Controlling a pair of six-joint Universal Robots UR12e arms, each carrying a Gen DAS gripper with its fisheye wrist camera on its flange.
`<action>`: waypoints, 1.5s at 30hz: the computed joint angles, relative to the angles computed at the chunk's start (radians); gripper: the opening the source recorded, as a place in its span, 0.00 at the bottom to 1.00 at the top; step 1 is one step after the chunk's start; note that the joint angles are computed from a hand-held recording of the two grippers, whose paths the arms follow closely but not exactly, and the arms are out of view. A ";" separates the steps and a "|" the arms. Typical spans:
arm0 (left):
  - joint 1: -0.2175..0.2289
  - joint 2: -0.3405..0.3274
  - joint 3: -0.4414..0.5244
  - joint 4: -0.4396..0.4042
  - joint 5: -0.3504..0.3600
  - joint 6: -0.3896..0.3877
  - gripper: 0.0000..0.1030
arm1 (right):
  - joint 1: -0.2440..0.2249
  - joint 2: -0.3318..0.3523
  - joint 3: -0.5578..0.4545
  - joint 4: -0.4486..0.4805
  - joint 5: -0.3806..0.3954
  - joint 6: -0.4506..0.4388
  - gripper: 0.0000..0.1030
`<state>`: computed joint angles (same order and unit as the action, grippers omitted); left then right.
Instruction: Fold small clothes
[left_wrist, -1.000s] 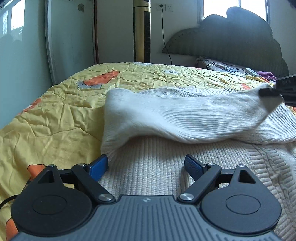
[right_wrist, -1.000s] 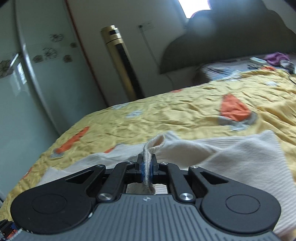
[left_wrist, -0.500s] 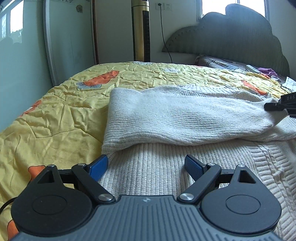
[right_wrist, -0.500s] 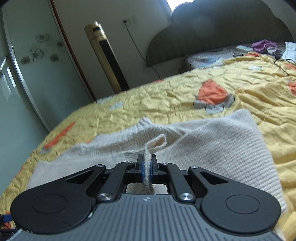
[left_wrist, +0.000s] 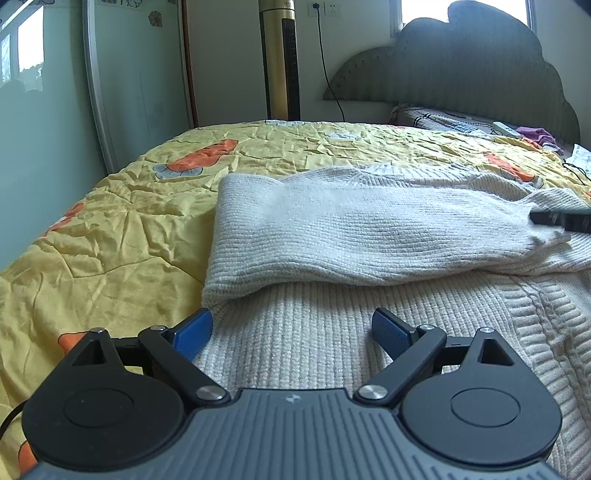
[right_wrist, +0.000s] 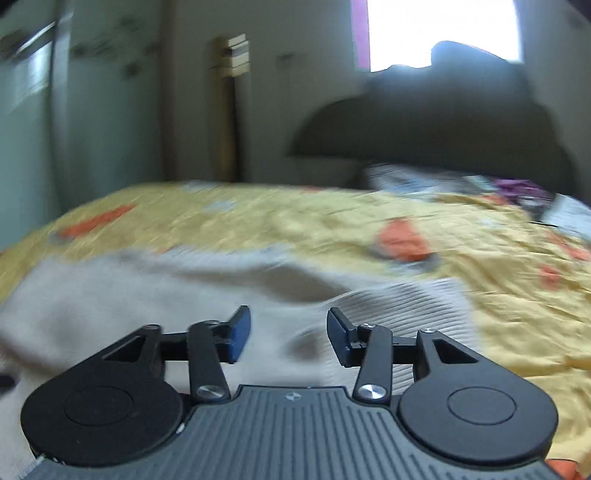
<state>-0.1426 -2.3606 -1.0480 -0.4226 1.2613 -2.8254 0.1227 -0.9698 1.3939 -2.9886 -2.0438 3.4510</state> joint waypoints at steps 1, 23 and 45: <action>0.000 0.000 -0.001 0.000 0.002 0.001 0.92 | -0.004 -0.003 -0.002 0.035 0.037 -0.001 0.52; -0.012 -0.006 0.020 -0.040 0.061 0.017 0.99 | 0.019 -0.103 0.106 0.150 0.179 0.121 0.89; -0.035 0.087 -0.161 0.101 0.174 -0.007 1.00 | 0.063 -0.092 0.118 0.159 0.086 0.055 1.00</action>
<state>-0.1780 -2.2736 -1.2092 -0.3221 1.4352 -2.8324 0.1858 -1.0615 1.5118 -2.8291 -1.9578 3.5057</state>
